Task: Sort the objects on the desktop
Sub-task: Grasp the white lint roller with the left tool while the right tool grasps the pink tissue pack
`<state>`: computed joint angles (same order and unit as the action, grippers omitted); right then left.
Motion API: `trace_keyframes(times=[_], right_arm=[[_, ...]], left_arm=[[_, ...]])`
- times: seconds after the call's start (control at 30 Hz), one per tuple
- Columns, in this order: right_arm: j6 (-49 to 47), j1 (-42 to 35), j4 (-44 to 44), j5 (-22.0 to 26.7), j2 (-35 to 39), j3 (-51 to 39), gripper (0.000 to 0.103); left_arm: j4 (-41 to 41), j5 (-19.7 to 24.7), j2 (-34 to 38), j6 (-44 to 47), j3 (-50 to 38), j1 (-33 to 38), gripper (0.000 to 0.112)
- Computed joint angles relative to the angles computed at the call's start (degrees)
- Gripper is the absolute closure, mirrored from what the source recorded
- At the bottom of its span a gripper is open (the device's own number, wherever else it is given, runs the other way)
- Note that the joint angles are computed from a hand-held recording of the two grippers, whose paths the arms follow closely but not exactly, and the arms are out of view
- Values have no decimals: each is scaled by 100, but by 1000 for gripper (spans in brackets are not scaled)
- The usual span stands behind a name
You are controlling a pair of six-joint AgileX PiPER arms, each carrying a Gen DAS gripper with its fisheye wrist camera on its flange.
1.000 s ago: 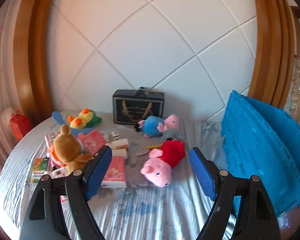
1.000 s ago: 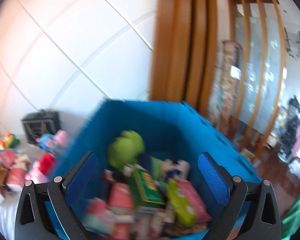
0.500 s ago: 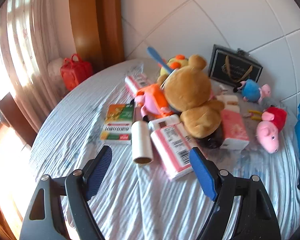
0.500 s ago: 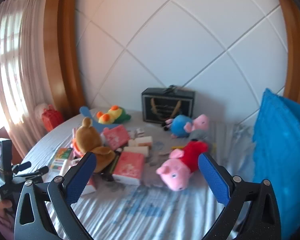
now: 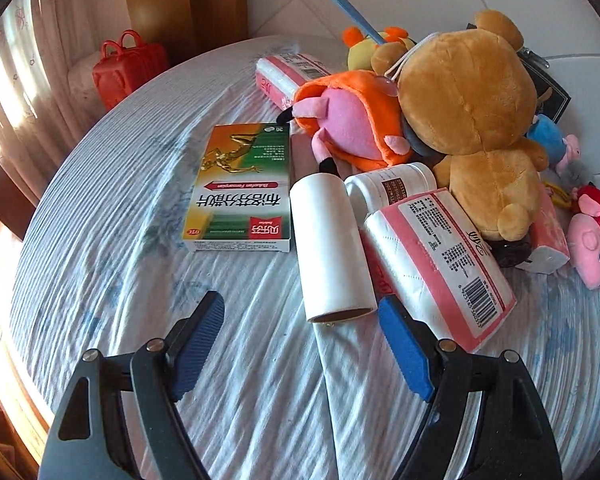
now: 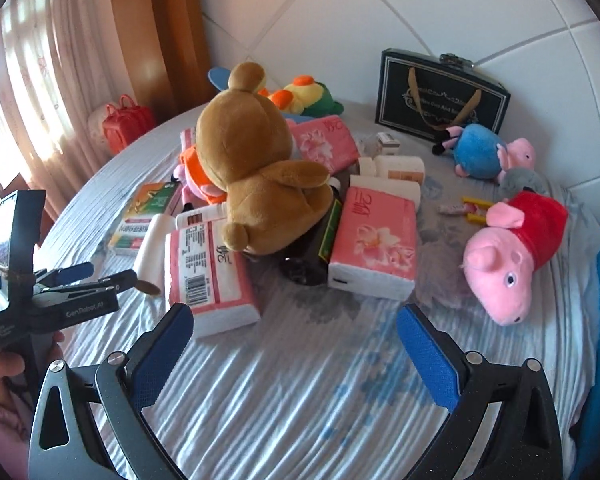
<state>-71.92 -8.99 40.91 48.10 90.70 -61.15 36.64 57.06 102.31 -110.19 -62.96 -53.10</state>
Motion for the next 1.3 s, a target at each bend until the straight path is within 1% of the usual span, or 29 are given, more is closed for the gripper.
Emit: trace_keyframes(times=[0.07,0.2,0.23,0.27,0.3,0.33,0.37,0.4,0.5,0.6,0.67,0.77,0.9,0.93,1.03,1.13,1.2,1.3], right_arm=[[208,214,-140,-142,144,-17,0],[540,566,-469,-313,351,-82,0],[615,651,-533,-363,396,-93,0],[708,747,-616,-389,467,-133,0],[808,843,-695,-405,534,-166,0],[932,947,-805,-376,630,-243,0],[1054,1067,-907,-376,705,-287,0],[1160,1177,-998,-373,776,-332,0],[1512,1556,-1255,-347,987,-443,0],[1889,1950,-1571,-394,1164,-501,0],[2151,2190,-1789,-404,1303,-577,0],[2632,2512,-2189,-406,1545,-741,0],[3178,2734,-2573,-223,1874,-1082,0],[3327,2767,-2666,-213,1944,-1161,0],[3500,2762,-2632,117,2225,-1530,0],[3632,2808,-2618,319,2445,-1820,0],[3755,2868,-2705,330,2532,-1922,0],[3933,3022,-2853,188,2533,-1901,0]], left_arm=[[-56,-214,154,275,-76,245,36],[-111,-567,324,566,-106,615,37],[-159,-629,378,667,-132,698,39],[-167,-812,385,715,-73,777,41],[-184,-1040,371,739,12,851,48],[-240,-1291,345,769,107,921,60],[-296,-1519,306,765,212,954,67],[-312,-1529,298,702,241,909,67],[-341,-1161,251,513,289,514,67],[-480,-995,83,260,509,182,67],[-517,-1012,-32,130,671,68,67],[-590,-1072,-173,188,761,90,67],[-650,-1004,-111,375,667,133,67],[-655,-1074,-122,524,696,286,67],[-589,-1237,-168,465,809,366,67],[-581,-1306,-191,395,888,403,67],[-595,-1256,-221,267,934,312,67],[-633,-1170,-256,197,954,194,67]])
